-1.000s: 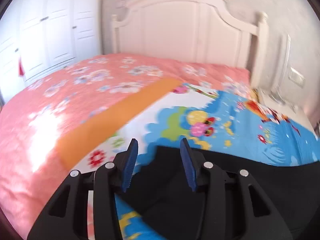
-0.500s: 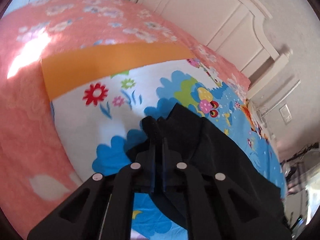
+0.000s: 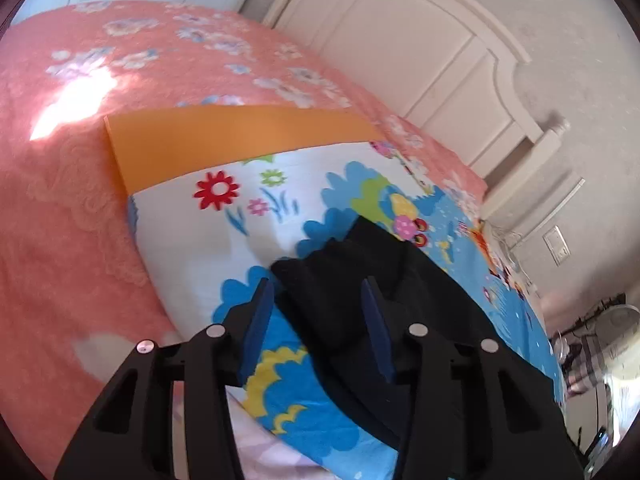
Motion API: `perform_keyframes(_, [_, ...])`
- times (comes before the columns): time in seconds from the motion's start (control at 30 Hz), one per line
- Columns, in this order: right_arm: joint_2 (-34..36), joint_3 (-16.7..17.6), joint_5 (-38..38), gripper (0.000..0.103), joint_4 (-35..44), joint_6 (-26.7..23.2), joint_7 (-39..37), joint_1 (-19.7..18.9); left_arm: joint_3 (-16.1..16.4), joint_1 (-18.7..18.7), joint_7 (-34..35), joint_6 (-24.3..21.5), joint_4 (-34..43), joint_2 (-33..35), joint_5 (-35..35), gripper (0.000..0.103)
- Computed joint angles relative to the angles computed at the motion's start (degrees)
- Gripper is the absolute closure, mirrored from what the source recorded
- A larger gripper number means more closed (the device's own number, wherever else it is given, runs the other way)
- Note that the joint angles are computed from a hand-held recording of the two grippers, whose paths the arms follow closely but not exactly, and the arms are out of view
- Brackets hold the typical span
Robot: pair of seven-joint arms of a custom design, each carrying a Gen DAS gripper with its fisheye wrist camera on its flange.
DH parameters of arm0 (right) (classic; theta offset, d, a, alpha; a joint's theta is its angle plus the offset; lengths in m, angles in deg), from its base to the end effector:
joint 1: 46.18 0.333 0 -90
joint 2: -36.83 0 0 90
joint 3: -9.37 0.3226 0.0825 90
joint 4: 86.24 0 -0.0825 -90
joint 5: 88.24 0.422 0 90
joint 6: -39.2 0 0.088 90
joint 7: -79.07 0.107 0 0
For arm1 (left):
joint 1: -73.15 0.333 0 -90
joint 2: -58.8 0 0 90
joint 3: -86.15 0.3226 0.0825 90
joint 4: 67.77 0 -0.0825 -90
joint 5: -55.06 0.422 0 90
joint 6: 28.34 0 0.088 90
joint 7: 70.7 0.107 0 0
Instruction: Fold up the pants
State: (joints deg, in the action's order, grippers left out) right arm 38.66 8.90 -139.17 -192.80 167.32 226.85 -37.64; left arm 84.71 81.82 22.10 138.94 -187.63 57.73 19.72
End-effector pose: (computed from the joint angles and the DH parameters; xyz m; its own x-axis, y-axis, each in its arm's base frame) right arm 0.6386 0.0672 0.5374 -0.4948 -0.8190 0.2906 -0.7030 0.1806 -0.6879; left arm 0.6095 0.1136 0.5111 0.3541 -0.8044 0.4770 -0.5185 -0.5934 -0.6156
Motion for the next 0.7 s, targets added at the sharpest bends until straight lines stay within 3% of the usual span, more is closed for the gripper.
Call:
perform_keyframes(0.1, [-1.52,1.85,-4.56,0.013,0.63,5.32,0.98,1.94,-1.09,-1.45,4.91,1.22,-0.48,-0.84,1.88,0.064])
perform_keyframes(0.2, [2.29,3.95,3.91,0.013,5.94,14.67,-10.73,4.38,-2.00,-2.47,4.45,0.05,0.74,0.74,9.16,0.069])
perform_keyframes(0.27, [6.23,4.92,8.91,0.013,10.22,17.19,-15.57,6.46,-1.79,-2.73,-0.56,-2.85,2.50,3.02,15.45,0.070])
perform_keyframes(0.3, [8.69,5.38,11.04,0.013,12.89,17.53,-17.29,7.76,-1.48,-2.87,-3.55,-3.29,2.54,3.73,18.76,0.071])
perform_keyframes(0.4, [15.17,6.70,16.72,0.013,19.76,17.52,-20.68,11.44,-1.66,-2.74,-3.67,-2.02,2.17,4.13,18.00,0.072])
perform_keyframes(0.53, [20.91,6.19,19.09,0.013,25.16,17.43,-19.36,16.93,-1.28,-2.96,-5.56,-2.28,2.26,4.25,22.54,0.072])
perform_keyframes(0.6, [23.58,5.22,20.33,0.013,27.55,15.72,-17.69,19.49,-1.13,-3.06,-6.94,-2.48,2.33,4.27,24.53,0.072])
perform_keyframes(0.7, [27.37,4.68,23.26,0.014,31.09,10.82,-20.96,21.59,-0.88,-3.30,-9.92,-3.35,2.81,4.45,28.09,0.071])
